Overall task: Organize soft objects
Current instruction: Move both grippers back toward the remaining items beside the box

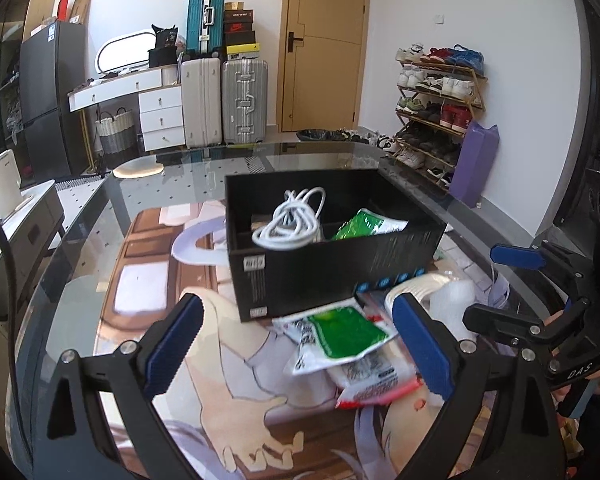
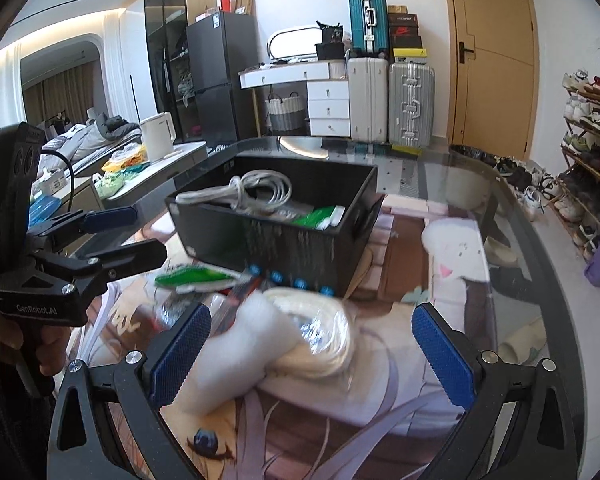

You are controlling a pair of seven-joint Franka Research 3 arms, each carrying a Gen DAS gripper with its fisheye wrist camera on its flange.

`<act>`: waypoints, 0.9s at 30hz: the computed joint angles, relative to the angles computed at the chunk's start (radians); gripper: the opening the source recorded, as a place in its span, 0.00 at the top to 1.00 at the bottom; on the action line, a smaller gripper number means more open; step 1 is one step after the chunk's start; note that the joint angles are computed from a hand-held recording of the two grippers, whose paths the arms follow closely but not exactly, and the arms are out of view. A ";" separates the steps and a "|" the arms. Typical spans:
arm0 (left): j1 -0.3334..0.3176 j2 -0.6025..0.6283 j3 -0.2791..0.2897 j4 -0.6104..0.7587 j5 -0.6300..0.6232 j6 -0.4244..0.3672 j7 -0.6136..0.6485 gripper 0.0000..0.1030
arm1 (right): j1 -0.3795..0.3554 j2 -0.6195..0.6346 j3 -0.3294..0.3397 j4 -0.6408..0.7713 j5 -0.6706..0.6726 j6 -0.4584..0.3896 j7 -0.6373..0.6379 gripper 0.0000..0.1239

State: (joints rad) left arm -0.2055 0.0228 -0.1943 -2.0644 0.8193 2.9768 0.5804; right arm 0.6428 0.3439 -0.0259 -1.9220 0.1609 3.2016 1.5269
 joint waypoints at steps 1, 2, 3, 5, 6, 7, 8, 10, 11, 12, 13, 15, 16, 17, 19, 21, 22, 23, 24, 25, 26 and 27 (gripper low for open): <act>0.000 0.000 0.000 -0.004 -0.008 0.000 0.004 0.07 | -0.019 -0.001 0.024 -0.003 0.005 -0.003 -0.010 0.17; -0.001 0.001 -0.002 -0.005 -0.016 -0.004 0.008 0.07 | -0.035 -0.003 0.044 -0.007 0.009 -0.006 -0.019 0.17; -0.001 0.002 -0.002 -0.007 -0.024 -0.007 0.012 0.07 | -0.047 -0.003 0.059 -0.009 0.012 -0.007 -0.027 0.17; -0.003 0.003 -0.003 -0.010 -0.027 -0.014 0.014 0.07 | -0.068 -0.004 0.086 -0.012 0.017 -0.010 -0.047 0.17; -0.005 0.003 -0.003 -0.011 -0.027 -0.017 0.014 0.07 | -0.072 -0.004 0.092 -0.013 0.020 -0.013 -0.053 0.17; -0.006 0.004 -0.003 -0.012 -0.028 -0.017 0.014 0.07 | -0.082 -0.003 0.104 -0.011 0.024 -0.019 -0.061 0.17; -0.006 0.001 -0.003 -0.018 -0.031 -0.015 0.017 0.07 | -0.088 -0.002 0.112 -0.010 0.028 -0.023 -0.067 0.17; -0.006 0.000 -0.004 -0.023 -0.033 -0.007 0.015 0.07 | -0.110 0.002 0.140 -0.008 0.039 -0.027 -0.086 0.17; -0.006 -0.001 -0.005 -0.026 -0.048 -0.003 0.027 0.07 | -0.108 0.004 0.141 -0.007 0.042 -0.029 -0.089 0.17; -0.006 -0.001 -0.006 -0.028 -0.061 -0.001 0.037 0.07 | -0.112 0.007 0.147 -0.004 0.047 -0.033 -0.095 0.17; -0.007 -0.002 -0.007 -0.032 -0.067 0.003 0.041 0.07 | -0.111 0.009 0.148 -0.001 0.049 -0.038 -0.097 0.17; -0.007 -0.005 -0.008 -0.040 -0.085 0.014 0.054 0.07 | -0.112 0.014 0.151 0.006 0.054 -0.049 -0.102 0.17; -0.007 -0.006 -0.009 -0.043 -0.105 0.020 0.071 0.07 | -0.112 0.016 0.153 0.009 0.057 -0.055 -0.103 0.17; -0.007 -0.006 -0.011 -0.047 -0.127 0.026 0.089 0.07 | -0.114 0.018 0.157 0.012 0.061 -0.060 -0.105 0.17; -0.009 -0.006 -0.012 -0.050 -0.136 0.028 0.097 0.07 | -0.137 0.027 0.188 0.023 0.076 -0.073 -0.124 0.17; -0.011 -0.008 -0.011 -0.048 -0.123 0.025 0.089 0.07 | -0.147 0.034 0.203 0.033 0.089 -0.081 -0.139 0.17; -0.011 -0.009 -0.011 -0.048 -0.118 0.024 0.085 0.07 | -0.144 0.037 0.201 0.037 0.090 -0.084 -0.142 0.17; -0.011 -0.010 -0.011 -0.049 -0.117 0.024 0.082 0.07 | -0.136 0.039 0.193 0.040 0.089 -0.086 -0.140 0.17; -0.010 -0.011 -0.011 -0.050 -0.120 0.025 0.083 0.07 | -0.126 0.040 0.182 0.041 0.086 -0.086 -0.135 0.17; -0.009 -0.012 -0.011 -0.049 -0.122 0.024 0.084 0.07 | -0.121 0.042 0.178 0.044 0.086 -0.087 -0.133 0.17; -0.009 -0.013 -0.011 -0.049 -0.121 0.024 0.082 0.07 | -0.125 0.044 0.184 0.046 0.090 -0.085 -0.136 0.17; -0.008 -0.012 -0.011 -0.048 -0.119 0.023 0.079 0.07 | -0.134 0.043 0.194 0.042 0.096 -0.080 -0.144 0.18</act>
State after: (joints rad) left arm -0.2137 0.0113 -0.2055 -2.1123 0.7005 2.9999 0.6597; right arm 0.5093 0.3870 0.1681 -1.8803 0.2564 3.1216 1.3830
